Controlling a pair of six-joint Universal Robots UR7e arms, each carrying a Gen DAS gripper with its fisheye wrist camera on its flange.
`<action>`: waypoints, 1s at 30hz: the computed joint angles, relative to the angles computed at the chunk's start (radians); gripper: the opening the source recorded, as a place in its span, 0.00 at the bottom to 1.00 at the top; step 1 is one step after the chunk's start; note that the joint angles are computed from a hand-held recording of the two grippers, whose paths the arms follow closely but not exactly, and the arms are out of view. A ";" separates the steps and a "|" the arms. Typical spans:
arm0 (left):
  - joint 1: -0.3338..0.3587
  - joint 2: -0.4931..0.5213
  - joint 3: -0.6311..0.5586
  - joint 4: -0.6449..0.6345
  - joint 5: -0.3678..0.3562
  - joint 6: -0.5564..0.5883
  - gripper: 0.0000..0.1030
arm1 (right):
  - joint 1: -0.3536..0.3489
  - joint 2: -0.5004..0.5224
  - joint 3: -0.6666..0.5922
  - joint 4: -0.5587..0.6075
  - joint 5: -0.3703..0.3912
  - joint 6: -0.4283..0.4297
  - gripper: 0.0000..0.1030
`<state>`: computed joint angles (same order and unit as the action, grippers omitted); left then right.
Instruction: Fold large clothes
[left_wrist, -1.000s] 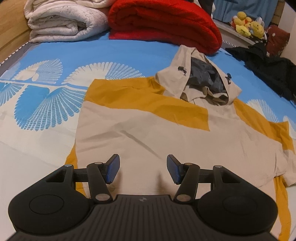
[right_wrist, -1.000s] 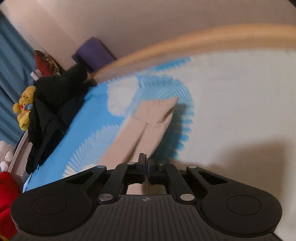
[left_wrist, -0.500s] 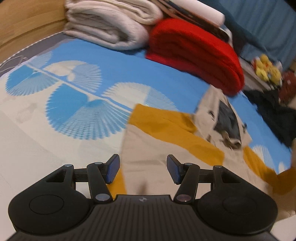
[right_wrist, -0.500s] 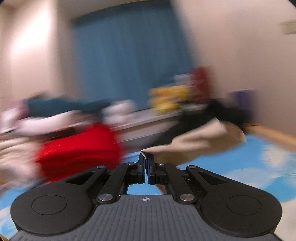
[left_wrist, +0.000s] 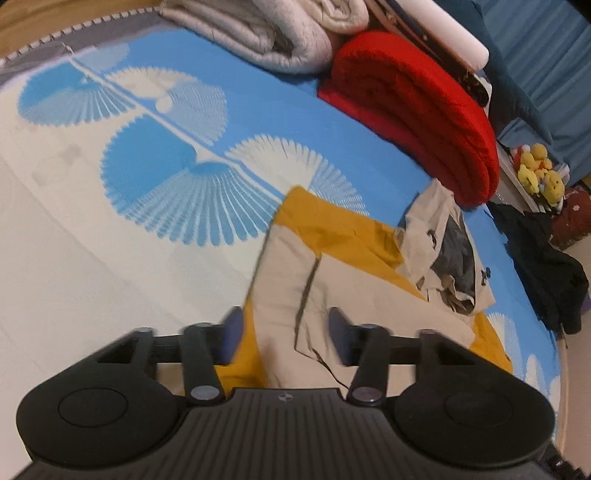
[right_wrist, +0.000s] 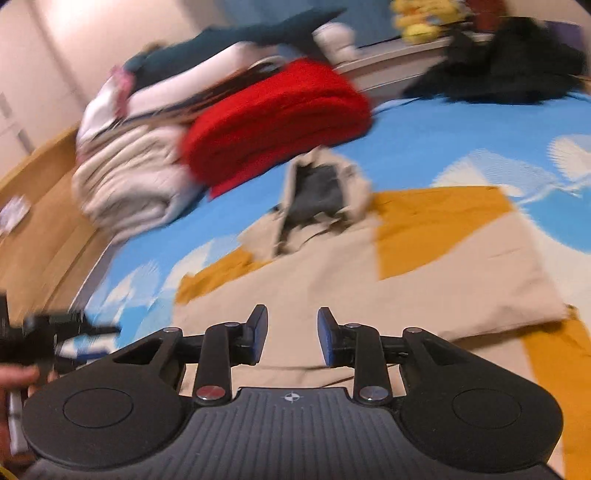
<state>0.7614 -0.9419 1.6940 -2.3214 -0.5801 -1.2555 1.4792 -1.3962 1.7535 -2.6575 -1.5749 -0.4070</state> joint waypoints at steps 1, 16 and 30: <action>0.009 0.011 0.000 -0.030 -0.019 0.018 0.34 | -0.007 -0.005 0.005 -0.025 0.003 0.013 0.31; 0.113 0.125 -0.036 -0.212 -0.202 0.047 0.34 | -0.125 0.139 -0.167 0.116 -0.153 0.422 0.35; 0.143 0.178 -0.067 -0.276 -0.191 -0.015 0.38 | -0.147 0.184 -0.238 0.194 -0.213 0.557 0.28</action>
